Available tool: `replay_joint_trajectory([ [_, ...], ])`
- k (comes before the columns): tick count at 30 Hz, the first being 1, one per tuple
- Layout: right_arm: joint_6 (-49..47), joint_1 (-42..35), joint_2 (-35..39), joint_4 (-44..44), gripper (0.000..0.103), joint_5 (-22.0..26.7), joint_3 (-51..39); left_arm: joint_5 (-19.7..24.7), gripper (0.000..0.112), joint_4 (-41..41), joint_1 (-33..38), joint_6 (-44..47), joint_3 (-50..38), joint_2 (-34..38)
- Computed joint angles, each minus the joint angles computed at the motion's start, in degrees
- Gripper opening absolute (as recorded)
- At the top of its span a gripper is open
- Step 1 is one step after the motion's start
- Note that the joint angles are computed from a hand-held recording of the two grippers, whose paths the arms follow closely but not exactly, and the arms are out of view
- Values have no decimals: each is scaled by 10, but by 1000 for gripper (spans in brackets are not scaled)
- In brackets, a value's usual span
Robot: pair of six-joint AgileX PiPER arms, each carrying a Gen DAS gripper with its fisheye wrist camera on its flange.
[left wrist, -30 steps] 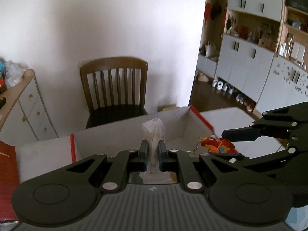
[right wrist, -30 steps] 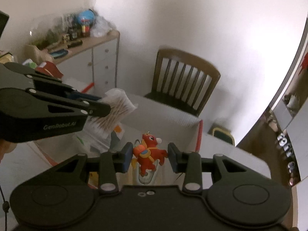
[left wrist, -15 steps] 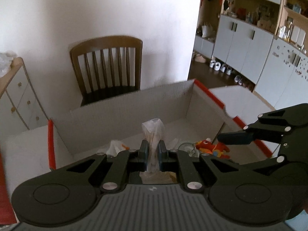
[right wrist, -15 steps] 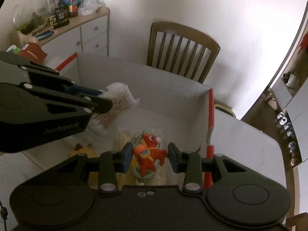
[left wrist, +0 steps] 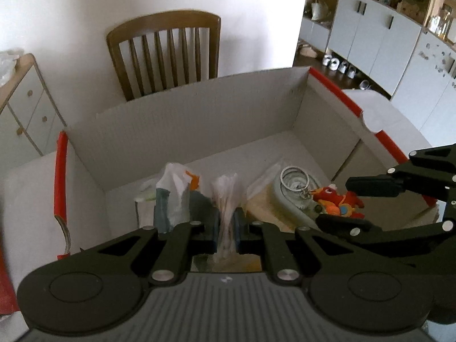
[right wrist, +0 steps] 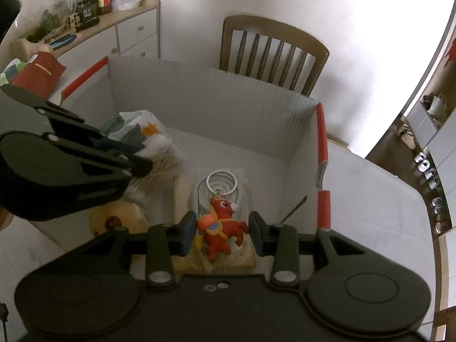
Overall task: Organize objects
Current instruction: 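Lower the keychain onto the tape dispenser with the right gripper while the left gripper lowers the swabs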
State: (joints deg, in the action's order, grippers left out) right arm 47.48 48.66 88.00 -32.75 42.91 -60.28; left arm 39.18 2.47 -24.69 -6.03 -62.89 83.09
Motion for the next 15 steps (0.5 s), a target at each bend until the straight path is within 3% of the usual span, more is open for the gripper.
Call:
replay_joint_trajectory([
  [7,5,8,-8,-5,44,5,2,40,16,-5,4,6,-28,21],
  [14,12,10,-40,-9,55,4,20,32,32,6,-5,-10,-17,6],
  [15,15,11,-42,-11,56,2,21,31,39,6,-6,-11,-15,1],
])
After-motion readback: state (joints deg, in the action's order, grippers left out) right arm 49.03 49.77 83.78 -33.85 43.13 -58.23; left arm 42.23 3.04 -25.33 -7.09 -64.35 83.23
